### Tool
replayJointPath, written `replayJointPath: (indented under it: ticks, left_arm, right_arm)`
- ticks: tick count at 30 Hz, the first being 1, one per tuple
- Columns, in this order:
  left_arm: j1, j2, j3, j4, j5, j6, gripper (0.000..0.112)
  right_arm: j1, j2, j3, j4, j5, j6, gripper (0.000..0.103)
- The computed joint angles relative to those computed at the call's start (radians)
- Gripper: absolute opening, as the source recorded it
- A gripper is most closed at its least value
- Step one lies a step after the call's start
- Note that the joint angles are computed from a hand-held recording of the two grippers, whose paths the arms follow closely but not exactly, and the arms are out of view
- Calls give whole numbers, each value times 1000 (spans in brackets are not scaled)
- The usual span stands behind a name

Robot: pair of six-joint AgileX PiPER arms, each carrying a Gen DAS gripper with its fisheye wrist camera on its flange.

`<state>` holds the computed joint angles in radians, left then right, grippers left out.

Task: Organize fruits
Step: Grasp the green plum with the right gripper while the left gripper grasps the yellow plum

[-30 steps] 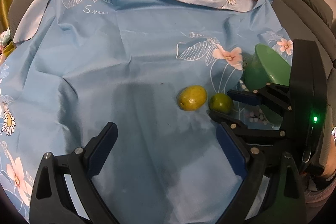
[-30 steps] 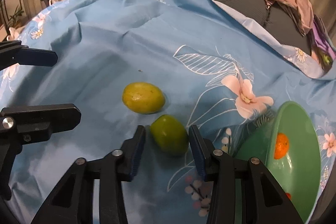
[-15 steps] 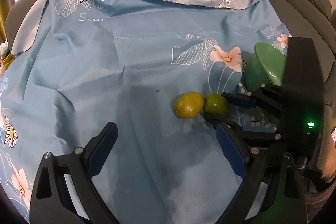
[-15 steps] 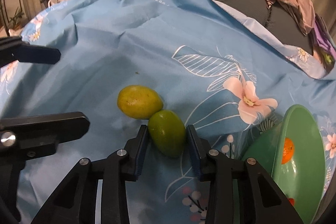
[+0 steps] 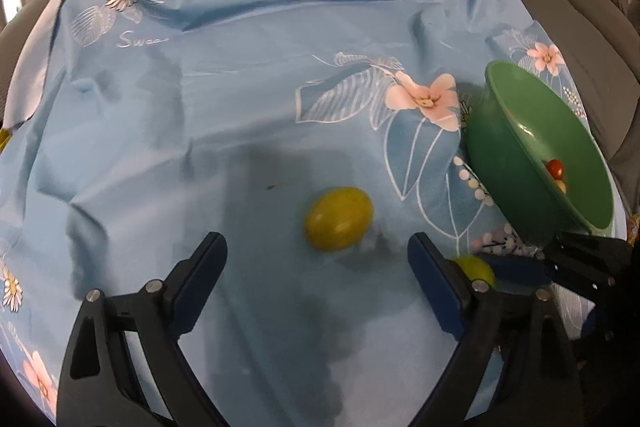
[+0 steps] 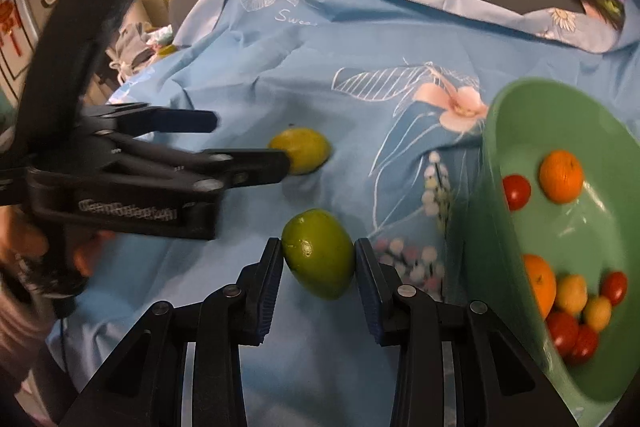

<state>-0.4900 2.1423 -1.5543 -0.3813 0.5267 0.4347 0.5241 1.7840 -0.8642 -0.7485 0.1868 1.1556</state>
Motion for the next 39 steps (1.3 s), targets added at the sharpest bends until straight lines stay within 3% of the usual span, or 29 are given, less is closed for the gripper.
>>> replayJointPath:
  ticks: [4, 12, 17, 26, 39]
  left_arm:
    - [-25, 41, -44, 65, 8, -50, 77]
    - [-58, 93, -116, 170, 4, -108, 69]
    - [-72, 123, -163, 200, 24, -115, 51]
    - [-85, 151, -199, 275, 44, -169, 40]
    - [-70, 121, -158, 237, 43, -150, 40]
  right_arm:
    - [-13, -13, 34, -114, -57, 130, 38]
    - [-16, -21, 61, -283, -95, 309, 38]
    - [-18, -22, 68, -347, -102, 379, 38]
    - [-12, -23, 68, -290, -95, 332, 38]
    - [-21, -15, 59, -232, -95, 275, 38]
